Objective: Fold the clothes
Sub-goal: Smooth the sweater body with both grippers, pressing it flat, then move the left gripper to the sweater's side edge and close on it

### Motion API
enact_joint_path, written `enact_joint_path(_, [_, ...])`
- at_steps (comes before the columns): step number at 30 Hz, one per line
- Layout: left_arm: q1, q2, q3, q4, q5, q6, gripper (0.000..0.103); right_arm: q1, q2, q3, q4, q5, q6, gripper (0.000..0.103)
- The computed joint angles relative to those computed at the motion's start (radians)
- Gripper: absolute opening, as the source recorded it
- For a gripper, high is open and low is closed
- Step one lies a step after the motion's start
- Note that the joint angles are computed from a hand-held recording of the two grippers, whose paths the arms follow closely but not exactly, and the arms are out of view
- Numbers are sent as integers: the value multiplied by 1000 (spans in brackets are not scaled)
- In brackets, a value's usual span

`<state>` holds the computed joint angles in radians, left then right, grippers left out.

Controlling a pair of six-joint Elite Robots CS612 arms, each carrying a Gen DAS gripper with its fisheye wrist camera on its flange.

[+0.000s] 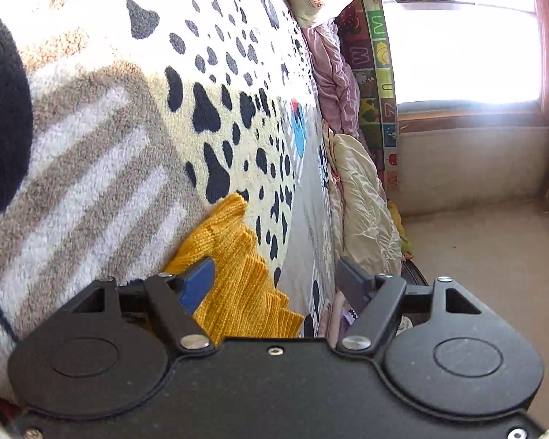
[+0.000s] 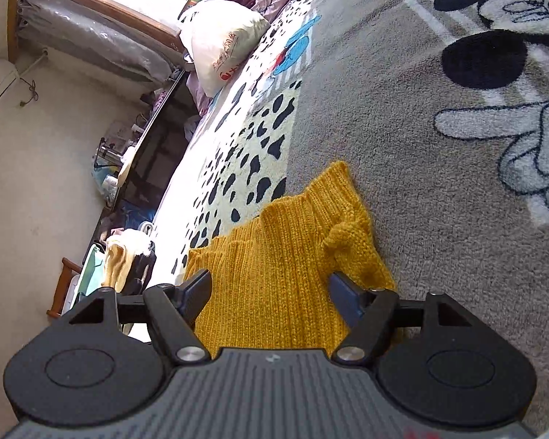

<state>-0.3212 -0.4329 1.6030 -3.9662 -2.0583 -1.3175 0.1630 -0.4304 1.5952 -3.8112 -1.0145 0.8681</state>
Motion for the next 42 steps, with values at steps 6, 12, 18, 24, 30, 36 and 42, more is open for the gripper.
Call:
enact_joint_path(6, [-8, -33, 70, -37, 117, 2, 73, 12, 51, -10, -177, -150, 156, 57])
enact_joint_path(12, [-28, -96, 195, -145, 161, 97, 72, 38, 3, 153, -341, -377, 197, 64])
enact_joint_path(18, [-116, -167, 358, -168, 164, 317, 72, 69, -59, 301, -436, -320, -61, 64])
enact_joint_path(24, [-251, -211, 568, -94, 419, 771, 63, 168, -114, 414, -372, -300, -362, 64])
enact_joint_path(30, [-334, -187, 658, -286, 713, 911, 57, 298, -182, 486, -200, -514, -627, 64])
enact_joint_path(36, [-404, -175, 663, -208, 862, 1121, 61, 335, -174, 487, -172, -663, -721, 75])
enact_joint_path(42, [-397, -187, 671, -186, 821, 1056, 62, 325, -170, 540, -275, -659, -565, 71])
